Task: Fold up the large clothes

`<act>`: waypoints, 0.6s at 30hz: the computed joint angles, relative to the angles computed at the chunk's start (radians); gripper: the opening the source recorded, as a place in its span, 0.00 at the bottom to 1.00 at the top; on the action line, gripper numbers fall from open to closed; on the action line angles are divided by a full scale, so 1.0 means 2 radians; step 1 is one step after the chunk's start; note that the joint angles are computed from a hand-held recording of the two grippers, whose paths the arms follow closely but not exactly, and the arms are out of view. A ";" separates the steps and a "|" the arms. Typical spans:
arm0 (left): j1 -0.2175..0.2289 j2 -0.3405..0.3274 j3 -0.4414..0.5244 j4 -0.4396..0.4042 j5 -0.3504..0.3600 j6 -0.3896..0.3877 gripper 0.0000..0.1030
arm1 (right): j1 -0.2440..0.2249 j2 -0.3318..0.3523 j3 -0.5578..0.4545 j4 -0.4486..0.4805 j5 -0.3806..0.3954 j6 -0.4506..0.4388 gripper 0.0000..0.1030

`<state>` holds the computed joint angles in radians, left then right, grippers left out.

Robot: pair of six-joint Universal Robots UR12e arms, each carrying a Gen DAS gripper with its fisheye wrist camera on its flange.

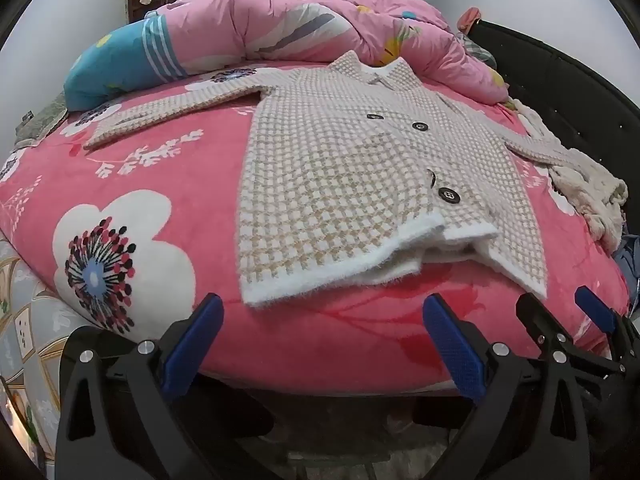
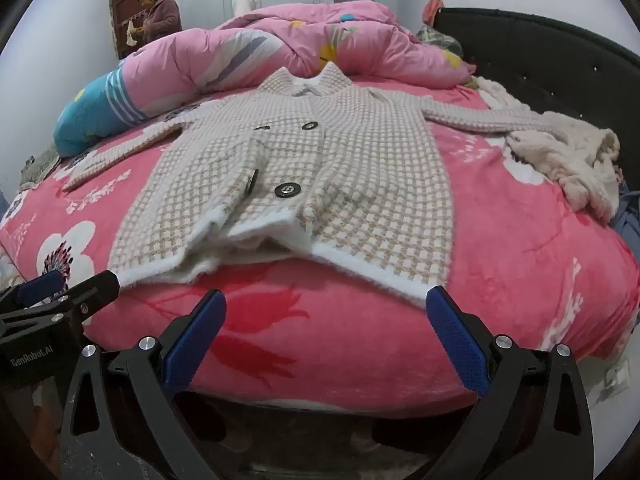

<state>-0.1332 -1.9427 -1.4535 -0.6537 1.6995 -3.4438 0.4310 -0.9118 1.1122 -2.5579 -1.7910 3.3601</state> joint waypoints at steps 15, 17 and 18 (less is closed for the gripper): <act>0.000 0.001 -0.002 -0.002 -0.006 -0.004 0.95 | -0.001 -0.003 0.004 0.000 0.001 0.001 0.94; 0.000 0.000 -0.002 -0.002 -0.004 -0.004 0.95 | -0.002 -0.002 0.002 0.000 0.001 0.000 0.94; 0.000 0.000 -0.001 -0.002 -0.004 -0.004 0.95 | -0.001 -0.002 0.003 -0.001 0.000 0.000 0.94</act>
